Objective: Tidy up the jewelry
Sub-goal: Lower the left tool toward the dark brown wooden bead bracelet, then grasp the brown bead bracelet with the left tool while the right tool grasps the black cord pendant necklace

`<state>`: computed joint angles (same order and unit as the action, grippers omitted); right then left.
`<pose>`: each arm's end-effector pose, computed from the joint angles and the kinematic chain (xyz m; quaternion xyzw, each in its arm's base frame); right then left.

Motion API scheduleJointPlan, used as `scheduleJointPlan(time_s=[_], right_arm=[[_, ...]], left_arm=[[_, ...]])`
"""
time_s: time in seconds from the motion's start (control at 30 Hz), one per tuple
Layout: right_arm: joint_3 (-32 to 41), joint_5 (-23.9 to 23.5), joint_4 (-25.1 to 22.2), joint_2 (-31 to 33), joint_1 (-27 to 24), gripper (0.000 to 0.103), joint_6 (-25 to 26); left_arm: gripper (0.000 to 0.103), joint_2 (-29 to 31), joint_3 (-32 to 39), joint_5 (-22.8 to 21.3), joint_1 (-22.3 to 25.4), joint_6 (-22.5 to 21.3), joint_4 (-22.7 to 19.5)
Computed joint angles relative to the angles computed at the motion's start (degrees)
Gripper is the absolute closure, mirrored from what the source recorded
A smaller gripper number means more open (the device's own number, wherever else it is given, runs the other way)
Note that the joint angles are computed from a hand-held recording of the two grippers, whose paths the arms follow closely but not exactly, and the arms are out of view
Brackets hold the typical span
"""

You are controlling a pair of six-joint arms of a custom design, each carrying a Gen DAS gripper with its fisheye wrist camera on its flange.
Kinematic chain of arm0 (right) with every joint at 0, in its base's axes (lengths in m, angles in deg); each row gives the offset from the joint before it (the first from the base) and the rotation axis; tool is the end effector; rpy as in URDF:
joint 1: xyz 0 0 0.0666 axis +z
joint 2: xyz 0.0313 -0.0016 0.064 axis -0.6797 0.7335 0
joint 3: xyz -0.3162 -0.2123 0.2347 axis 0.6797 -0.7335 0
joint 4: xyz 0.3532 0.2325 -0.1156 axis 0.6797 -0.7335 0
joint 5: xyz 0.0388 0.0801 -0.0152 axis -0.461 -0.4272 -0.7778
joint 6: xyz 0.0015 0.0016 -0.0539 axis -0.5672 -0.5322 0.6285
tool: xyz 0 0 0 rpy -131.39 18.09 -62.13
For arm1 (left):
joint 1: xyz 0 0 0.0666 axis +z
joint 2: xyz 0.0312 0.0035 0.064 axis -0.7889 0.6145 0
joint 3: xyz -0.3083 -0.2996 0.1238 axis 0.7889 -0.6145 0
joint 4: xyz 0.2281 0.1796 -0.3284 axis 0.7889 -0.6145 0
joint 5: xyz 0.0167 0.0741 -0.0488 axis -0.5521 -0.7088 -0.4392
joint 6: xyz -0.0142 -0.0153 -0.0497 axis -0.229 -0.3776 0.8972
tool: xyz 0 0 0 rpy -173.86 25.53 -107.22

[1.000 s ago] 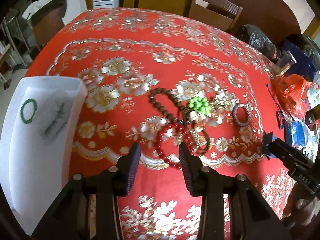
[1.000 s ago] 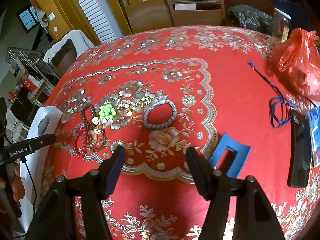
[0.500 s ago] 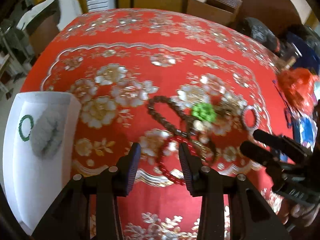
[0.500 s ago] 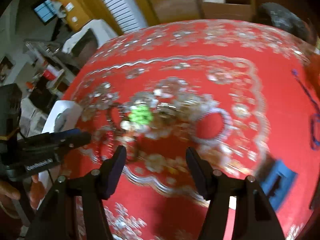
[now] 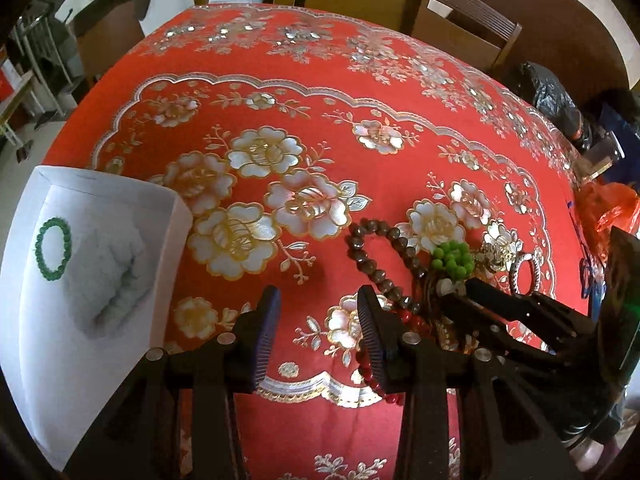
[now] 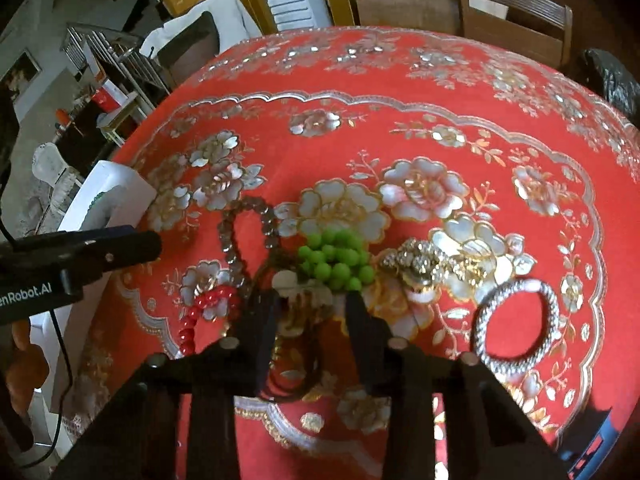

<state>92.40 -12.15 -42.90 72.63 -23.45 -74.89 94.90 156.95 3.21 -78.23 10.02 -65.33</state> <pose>0.5786 0.2111 0.4958 -0.1199 0.9576 0.1592 0.2080 0.5796 -0.2854 0.5382 -0.0209 0.9801 -0.0929 0.1743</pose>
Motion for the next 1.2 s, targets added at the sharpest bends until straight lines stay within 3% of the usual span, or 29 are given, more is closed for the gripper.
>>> scheduleJointPlan(time_s=[0.13,0.27,0.4,0.5,0.57,0.8,0.87,0.93,1.13,1.2], right_arm=[[0.5,0.1,-0.4,0.5,0.0,0.07,1.0],[-0.6,2.4,1.0,-0.3,0.8,0.071,3.2],[-0.6,5.0,-0.8,-0.7,0.8,0.073,6.4],[-2.0,4.0,-1.0,-2.4,-0.6,0.074,5.9],[-3.0,1.9,-0.7,-3.8,-2.1,0.103,4.1],[-4.6,-2.1,-1.3,-5.3,-5.2,0.102,1.7],[-5.6,-3.0,0.5,-6.0,-5.0,0.094,1.1],[-5.7,-4.0,0.3,-6.2,-4.8,0.062,0.3],[-4.9,-0.6,-1.8,-5.2,-1.7,0.059,4.7],[-4.3,4.9,-2.7,-4.5,-0.1,0.059,6.5]], left_arm=[[0.051,1.3,1.4,0.7,0.0,0.2,-0.3],[0.051,2.8,3.4,0.7,-0.3,-0.3,-1.2],[0.051,4.5,5.6,0.5,-0.8,-1.6,-2.1],[0.051,5.8,7.1,0.4,-1.1,-2.4,-2.7],[0.051,6.7,8.1,0.5,-1.2,-2.8,-3.5],[0.051,8.7,9.9,0.0,-1.8,-3.9,-5.6],[0.051,9.0,10.3,-1.0,-2.1,-4.3,-5.7],[0.051,9.1,10.5,-2.0,-2.3,-4.9,-5.8],[0.051,9.4,11.1,-2.1,-2.4,-5.6,-6.4],[0.051,9.7,11.5,-2.2,-2.4,-5.5,-6.6]])
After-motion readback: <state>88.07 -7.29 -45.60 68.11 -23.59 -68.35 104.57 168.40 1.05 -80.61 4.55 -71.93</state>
